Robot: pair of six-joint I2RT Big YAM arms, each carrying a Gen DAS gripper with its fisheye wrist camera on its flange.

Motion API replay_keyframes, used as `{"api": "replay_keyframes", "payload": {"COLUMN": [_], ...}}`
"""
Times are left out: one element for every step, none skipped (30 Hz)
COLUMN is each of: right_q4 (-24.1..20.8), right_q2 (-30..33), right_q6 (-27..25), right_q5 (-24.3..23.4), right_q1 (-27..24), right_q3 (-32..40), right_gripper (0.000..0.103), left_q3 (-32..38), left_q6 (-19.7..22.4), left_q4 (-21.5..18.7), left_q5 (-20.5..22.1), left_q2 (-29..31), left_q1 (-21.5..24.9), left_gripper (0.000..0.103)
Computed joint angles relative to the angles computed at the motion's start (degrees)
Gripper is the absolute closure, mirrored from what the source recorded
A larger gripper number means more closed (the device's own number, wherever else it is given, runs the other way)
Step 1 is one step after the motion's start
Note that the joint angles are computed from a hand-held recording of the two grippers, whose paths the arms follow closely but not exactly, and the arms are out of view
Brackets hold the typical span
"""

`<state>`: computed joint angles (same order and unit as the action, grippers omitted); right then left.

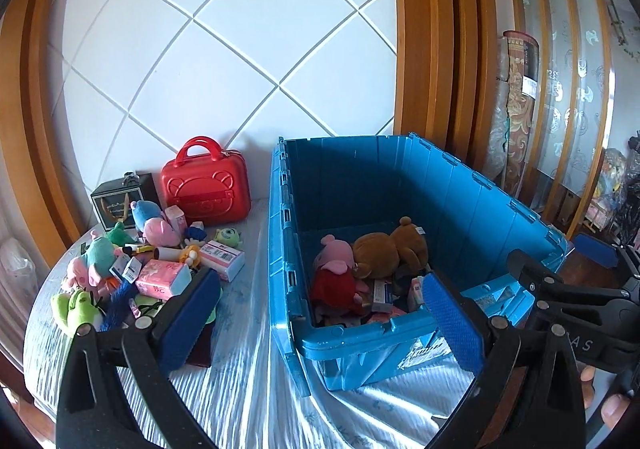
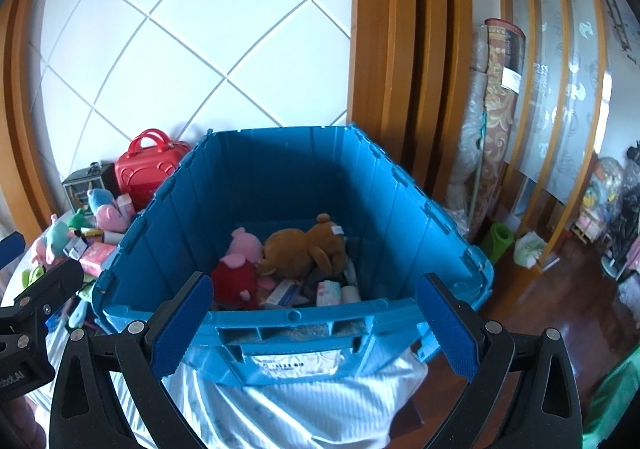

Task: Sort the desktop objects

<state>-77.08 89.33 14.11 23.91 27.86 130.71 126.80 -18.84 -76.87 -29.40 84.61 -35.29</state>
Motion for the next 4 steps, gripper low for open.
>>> {"api": "replay_keyframes", "payload": {"right_q4": [0.0, 0.0, -0.1, -0.2], "right_q2": [-0.1, -0.2, -0.2, -0.3], "right_q6": [0.1, 0.1, 0.3, 0.5], "right_q5": [0.0, -0.1, -0.2, -0.1], "right_q1": [-0.1, -0.2, -0.3, -0.5], "right_q3": [-0.1, -0.1, -0.1, -0.3], "right_gripper": [0.000, 0.000, 0.000, 0.000], "left_q3": [-0.1, -0.4, -0.6, -0.7], "left_q6": [0.0, 0.2, 0.3, 0.3], "left_q4": [0.1, 0.4, 0.8, 0.9], "left_q5": [0.0, 0.0, 0.1, 0.1], "left_q2": [-0.1, -0.2, -0.4, -0.4], "left_q1": [0.0, -0.1, -0.1, -0.2], "left_gripper": [0.000, 0.000, 0.000, 0.000]}}
